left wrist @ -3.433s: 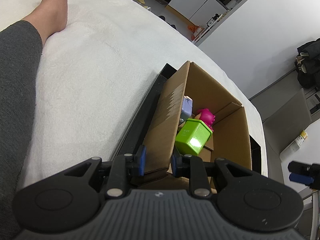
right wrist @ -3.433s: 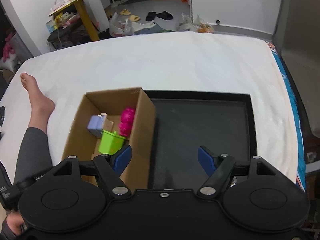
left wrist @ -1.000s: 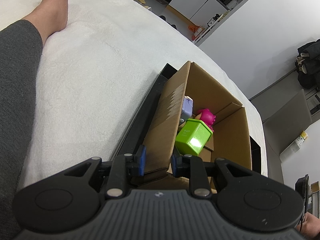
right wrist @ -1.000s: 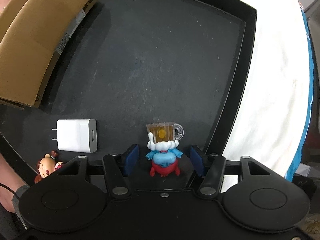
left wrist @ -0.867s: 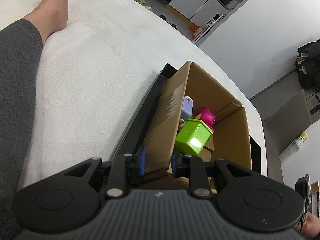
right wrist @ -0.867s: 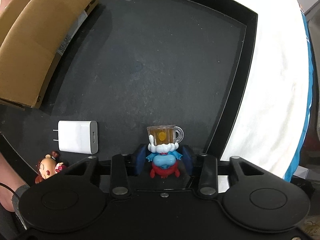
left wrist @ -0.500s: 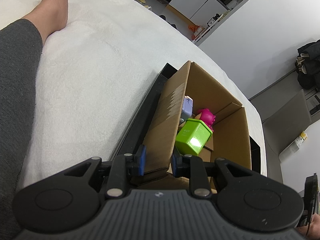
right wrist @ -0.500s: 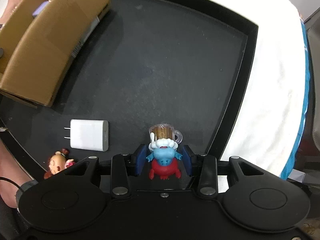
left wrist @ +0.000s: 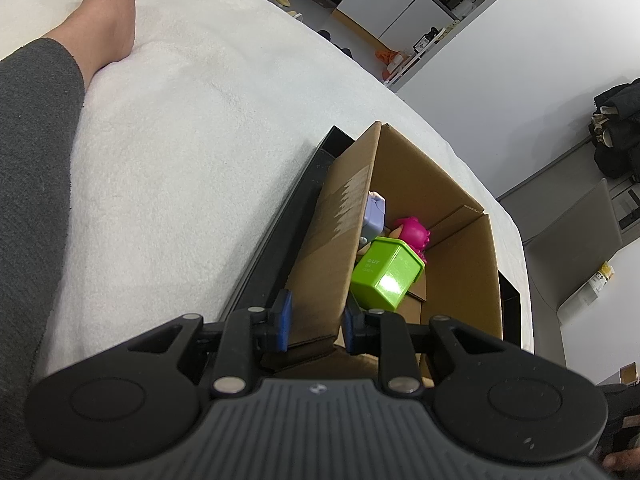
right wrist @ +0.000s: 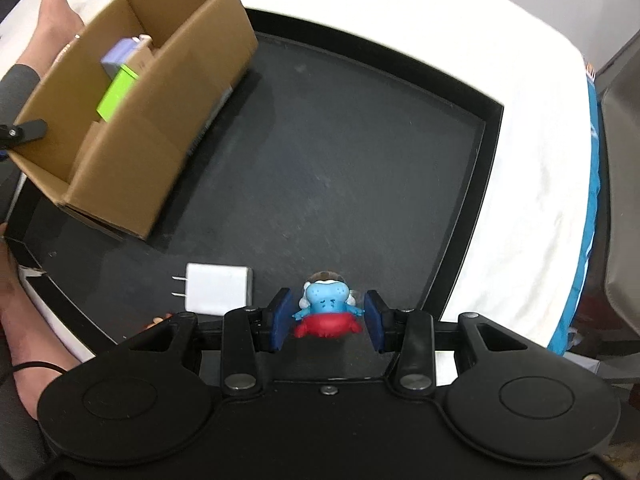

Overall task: Organize rigid objects
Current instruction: 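Close the right gripper on the blue-red figure and lift it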

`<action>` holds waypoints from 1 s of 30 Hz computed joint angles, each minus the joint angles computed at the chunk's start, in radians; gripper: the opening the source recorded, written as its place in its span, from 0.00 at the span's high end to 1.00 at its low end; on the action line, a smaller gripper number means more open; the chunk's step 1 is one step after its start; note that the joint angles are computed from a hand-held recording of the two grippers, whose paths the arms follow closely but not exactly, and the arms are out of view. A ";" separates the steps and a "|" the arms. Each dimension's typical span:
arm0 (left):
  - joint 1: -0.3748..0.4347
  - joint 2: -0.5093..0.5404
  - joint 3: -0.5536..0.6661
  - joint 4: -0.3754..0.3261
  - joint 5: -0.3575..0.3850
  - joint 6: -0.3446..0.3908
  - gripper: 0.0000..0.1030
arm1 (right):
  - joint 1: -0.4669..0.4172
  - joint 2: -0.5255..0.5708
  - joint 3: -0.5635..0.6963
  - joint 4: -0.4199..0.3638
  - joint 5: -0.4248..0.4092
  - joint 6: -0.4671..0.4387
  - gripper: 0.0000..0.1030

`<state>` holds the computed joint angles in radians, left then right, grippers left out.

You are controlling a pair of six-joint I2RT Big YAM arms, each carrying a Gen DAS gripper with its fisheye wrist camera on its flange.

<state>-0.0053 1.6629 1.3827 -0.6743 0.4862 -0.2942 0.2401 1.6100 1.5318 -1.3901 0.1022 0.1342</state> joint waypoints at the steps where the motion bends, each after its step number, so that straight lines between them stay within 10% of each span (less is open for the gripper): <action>1: 0.000 0.000 -0.001 0.000 0.000 0.000 0.77 | 0.004 0.003 0.013 -0.011 0.002 0.005 0.62; 15: -0.001 0.000 0.002 -0.005 0.005 -0.002 0.77 | 0.043 0.079 0.223 -0.133 0.109 0.128 0.62; 30: 0.000 0.002 0.007 -0.013 0.010 -0.003 0.77 | 0.102 0.200 0.430 -0.133 0.148 0.067 0.62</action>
<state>-0.0053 1.6647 1.3898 -0.6869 0.4960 -0.2967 0.3419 1.8104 1.9618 -1.5231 0.2498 0.2016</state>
